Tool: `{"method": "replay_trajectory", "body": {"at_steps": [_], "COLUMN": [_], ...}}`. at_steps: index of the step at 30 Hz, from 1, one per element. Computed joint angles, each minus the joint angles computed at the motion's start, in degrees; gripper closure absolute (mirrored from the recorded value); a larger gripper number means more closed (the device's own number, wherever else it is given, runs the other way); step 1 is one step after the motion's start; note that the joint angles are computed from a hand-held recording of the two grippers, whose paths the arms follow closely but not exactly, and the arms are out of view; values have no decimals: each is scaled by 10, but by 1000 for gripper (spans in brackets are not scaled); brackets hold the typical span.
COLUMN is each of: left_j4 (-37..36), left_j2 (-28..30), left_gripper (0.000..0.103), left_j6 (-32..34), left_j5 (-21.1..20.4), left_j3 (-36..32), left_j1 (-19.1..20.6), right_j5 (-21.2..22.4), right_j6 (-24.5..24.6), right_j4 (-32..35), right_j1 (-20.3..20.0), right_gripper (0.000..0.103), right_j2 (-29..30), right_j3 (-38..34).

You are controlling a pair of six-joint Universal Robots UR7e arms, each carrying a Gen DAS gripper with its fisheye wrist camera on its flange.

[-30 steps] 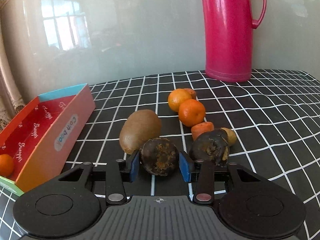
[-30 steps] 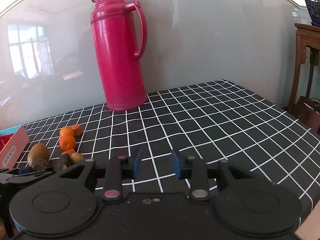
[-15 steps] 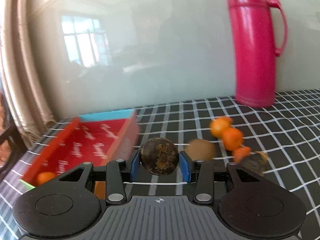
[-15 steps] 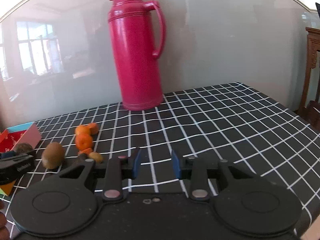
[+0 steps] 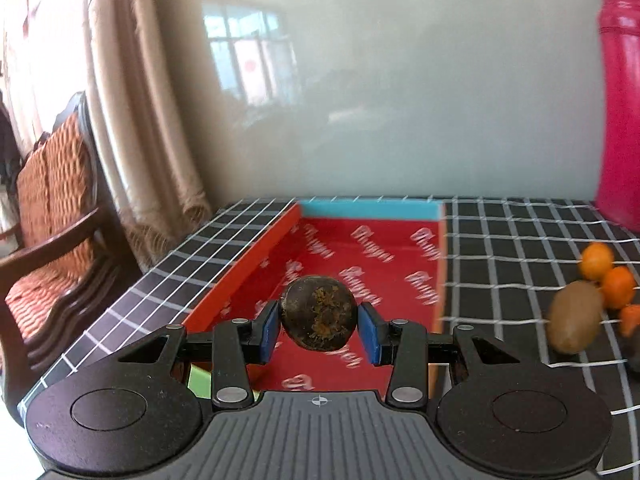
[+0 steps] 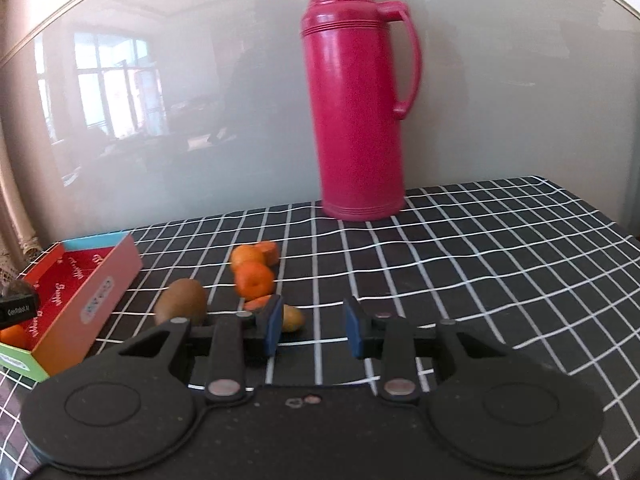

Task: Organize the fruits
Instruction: 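Carry the dark fruit into the box with the left gripper while the right approaches another dark fruit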

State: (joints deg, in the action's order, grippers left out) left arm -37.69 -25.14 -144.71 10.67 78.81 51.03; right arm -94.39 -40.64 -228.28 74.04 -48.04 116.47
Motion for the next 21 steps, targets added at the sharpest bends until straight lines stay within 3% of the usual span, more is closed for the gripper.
{"method": "replay_trajectory", "body": {"at_steps": [10, 12, 21], "left_j4": [262, 250, 330], "left_j2": [32, 31, 44], "left_gripper": [61, 61, 61], "left_j6": [-215, -197, -252], "left_j5": [11, 8, 19], "left_j3": [-88, -87, -123], "left_j1": [31, 31, 34], "right_j5": [-7, -8, -12], "right_j6": [-8, -9, -15], "right_j4": [16, 19, 24], "right_j1": [23, 26, 34], "right_gripper": [71, 71, 71], "right_j2": [27, 31, 41], "right_j3": [-18, -22, -28]}}
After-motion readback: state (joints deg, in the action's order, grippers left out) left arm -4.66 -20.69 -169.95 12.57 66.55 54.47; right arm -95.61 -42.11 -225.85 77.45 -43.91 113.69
